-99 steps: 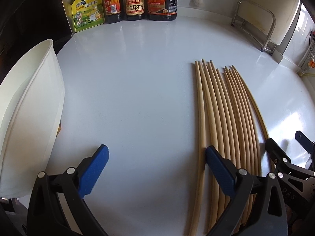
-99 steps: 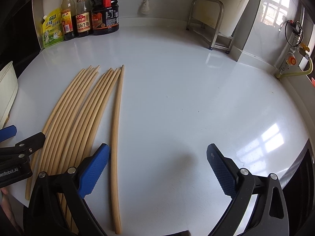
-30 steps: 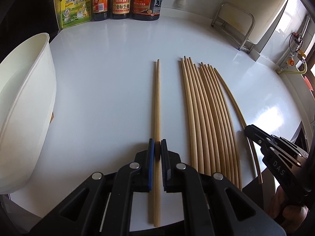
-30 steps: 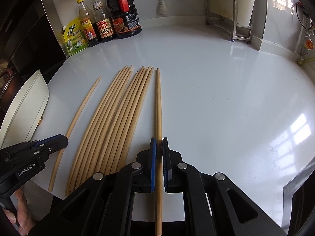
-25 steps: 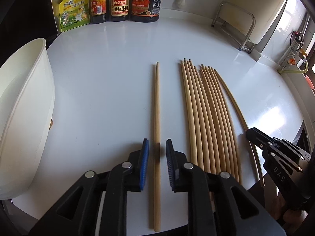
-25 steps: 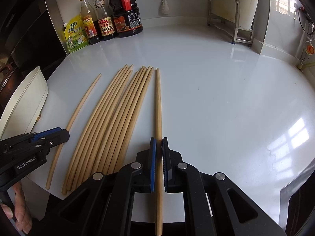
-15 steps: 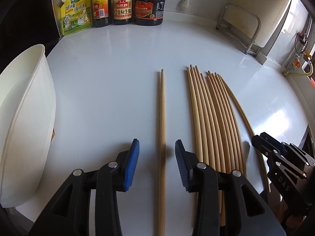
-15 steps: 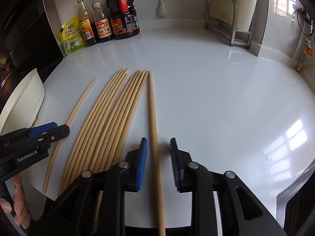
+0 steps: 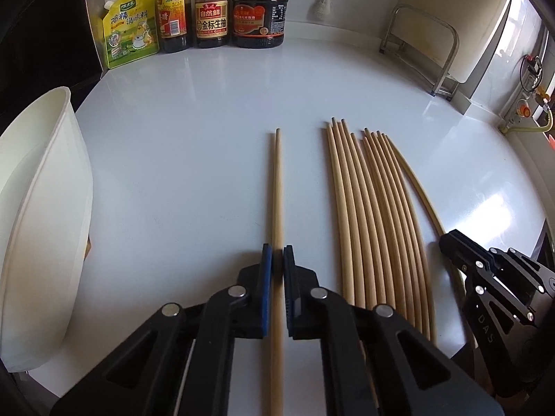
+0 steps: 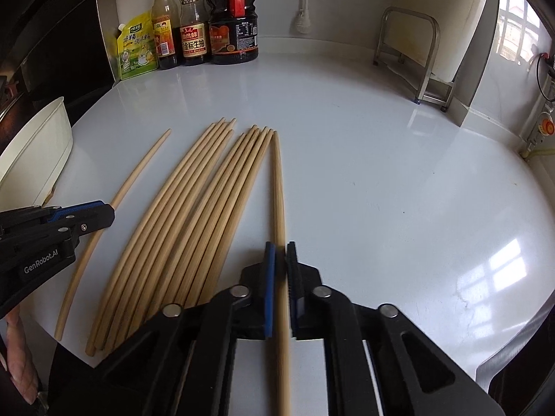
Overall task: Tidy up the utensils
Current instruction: 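Lift the held chopsticks with both tools and carry them toward the white basin, then lower both chopsticks into the basin water and open both tools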
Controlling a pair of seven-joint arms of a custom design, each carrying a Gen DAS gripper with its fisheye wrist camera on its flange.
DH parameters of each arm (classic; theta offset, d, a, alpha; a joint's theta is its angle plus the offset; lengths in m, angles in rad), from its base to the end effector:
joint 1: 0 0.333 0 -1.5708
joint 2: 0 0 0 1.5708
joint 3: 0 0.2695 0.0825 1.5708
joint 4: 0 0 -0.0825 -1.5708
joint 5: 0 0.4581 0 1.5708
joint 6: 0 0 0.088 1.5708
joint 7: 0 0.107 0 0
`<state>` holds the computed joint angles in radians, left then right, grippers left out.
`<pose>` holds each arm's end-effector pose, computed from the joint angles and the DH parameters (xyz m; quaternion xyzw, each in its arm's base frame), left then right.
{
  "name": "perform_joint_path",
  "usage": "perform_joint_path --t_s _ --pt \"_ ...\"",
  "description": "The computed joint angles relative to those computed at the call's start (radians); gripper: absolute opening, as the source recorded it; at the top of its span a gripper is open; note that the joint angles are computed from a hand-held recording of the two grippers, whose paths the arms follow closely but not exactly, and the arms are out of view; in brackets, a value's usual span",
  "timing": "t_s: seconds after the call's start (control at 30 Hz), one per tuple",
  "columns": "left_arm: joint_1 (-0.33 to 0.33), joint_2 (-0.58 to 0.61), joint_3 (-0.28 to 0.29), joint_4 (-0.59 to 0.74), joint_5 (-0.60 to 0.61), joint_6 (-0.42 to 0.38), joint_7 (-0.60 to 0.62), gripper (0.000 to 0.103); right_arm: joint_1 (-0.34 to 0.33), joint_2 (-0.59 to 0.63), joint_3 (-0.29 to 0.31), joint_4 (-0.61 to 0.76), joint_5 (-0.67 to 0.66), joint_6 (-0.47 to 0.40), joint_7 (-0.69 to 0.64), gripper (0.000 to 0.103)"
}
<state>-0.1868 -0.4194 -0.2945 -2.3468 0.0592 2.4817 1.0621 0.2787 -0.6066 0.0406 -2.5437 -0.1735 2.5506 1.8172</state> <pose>0.4924 -0.2613 0.4755 -0.6735 0.6856 -0.2282 0.1558 0.4788 0.1604 0.4771 -0.7320 0.6066 -0.2143 0.2242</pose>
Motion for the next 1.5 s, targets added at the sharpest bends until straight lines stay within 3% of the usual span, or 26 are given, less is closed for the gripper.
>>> perform_joint_path --t_s 0.23,0.4,0.6,0.77,1.1,1.27,1.5 --pt "-0.037 -0.038 0.039 -0.03 -0.114 -0.001 0.054 0.007 0.031 -0.015 -0.049 -0.011 0.097 0.008 -0.013 0.006" --pt "-0.051 -0.088 0.053 -0.053 -0.181 -0.01 0.087 0.007 0.033 -0.049 -0.051 -0.026 0.133 0.015 -0.006 0.006" --pt "-0.049 -0.203 0.058 -0.105 -0.218 -0.012 0.098 0.007 0.058 -0.099 -0.052 -0.025 0.163 0.018 -0.013 0.006" --pt "-0.015 -0.329 0.055 -0.144 -0.2 -0.004 0.091 0.007 0.132 -0.089 -0.067 0.027 0.224 0.049 -0.056 0.006" --pt "0.158 -0.525 0.079 -0.211 -0.1 -0.031 0.088 0.007 0.317 0.19 -0.057 0.317 0.437 0.112 -0.219 0.006" --pt "0.237 -0.537 0.119 -0.234 -0.081 -0.043 0.105 0.007 0.326 0.388 0.004 0.512 0.524 0.07 -0.278 0.006" --pt "0.289 -0.469 0.166 -0.248 -0.112 -0.028 0.152 0.007 0.272 0.593 0.107 0.721 0.516 -0.035 -0.249 0.006"
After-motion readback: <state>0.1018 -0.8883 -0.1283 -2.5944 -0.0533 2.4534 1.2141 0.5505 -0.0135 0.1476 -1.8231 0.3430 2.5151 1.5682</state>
